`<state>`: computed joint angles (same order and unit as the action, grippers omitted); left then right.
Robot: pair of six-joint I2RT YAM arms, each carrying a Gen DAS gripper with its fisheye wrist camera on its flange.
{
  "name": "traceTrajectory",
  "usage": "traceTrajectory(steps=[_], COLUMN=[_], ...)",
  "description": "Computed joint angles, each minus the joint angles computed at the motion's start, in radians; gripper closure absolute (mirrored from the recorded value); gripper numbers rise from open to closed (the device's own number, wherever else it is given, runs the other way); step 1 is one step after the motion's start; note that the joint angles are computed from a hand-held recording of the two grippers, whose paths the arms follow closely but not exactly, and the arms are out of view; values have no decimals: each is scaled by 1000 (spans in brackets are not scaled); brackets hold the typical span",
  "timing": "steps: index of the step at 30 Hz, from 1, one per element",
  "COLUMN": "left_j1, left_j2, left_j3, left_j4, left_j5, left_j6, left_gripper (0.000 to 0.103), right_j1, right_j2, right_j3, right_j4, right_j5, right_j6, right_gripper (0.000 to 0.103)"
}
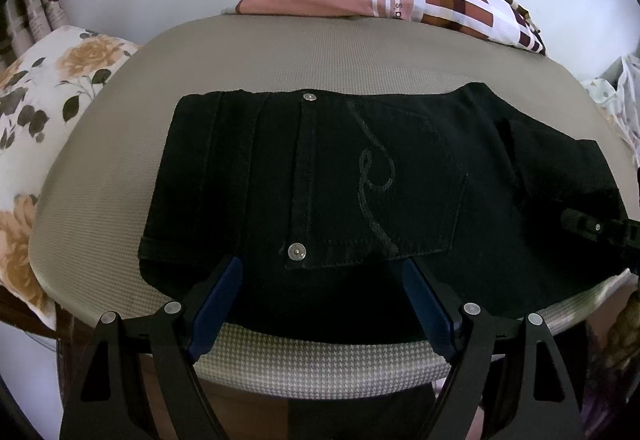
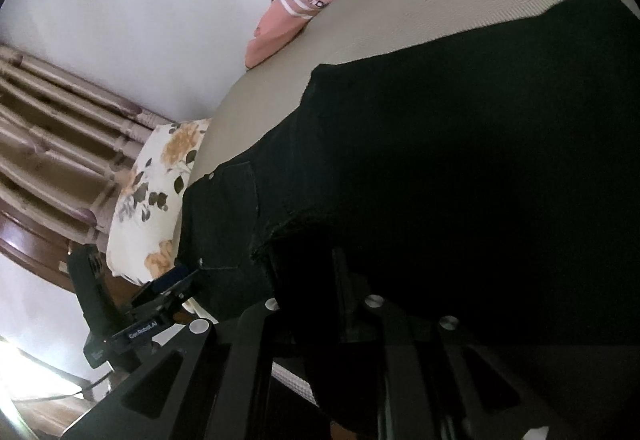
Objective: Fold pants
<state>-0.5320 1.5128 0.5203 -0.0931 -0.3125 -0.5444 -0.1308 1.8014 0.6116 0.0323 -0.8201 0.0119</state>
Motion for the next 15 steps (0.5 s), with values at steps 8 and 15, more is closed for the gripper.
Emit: traceTrajectory(steps=[8,15], left_j1=[-5,-6], left_j2=[5,22], left_j3=[1,7], left_j4=[1,3], left_j5=[1,5], left_j6=[0,6], left_gripper=[20,20], right_j1=[32,49], right_j2=[14,12], right_j3=[-11,-28], right_j4=[49,48], right_j5=[20,-11], right_j6=[8,-50], right_gripper=[90,69])
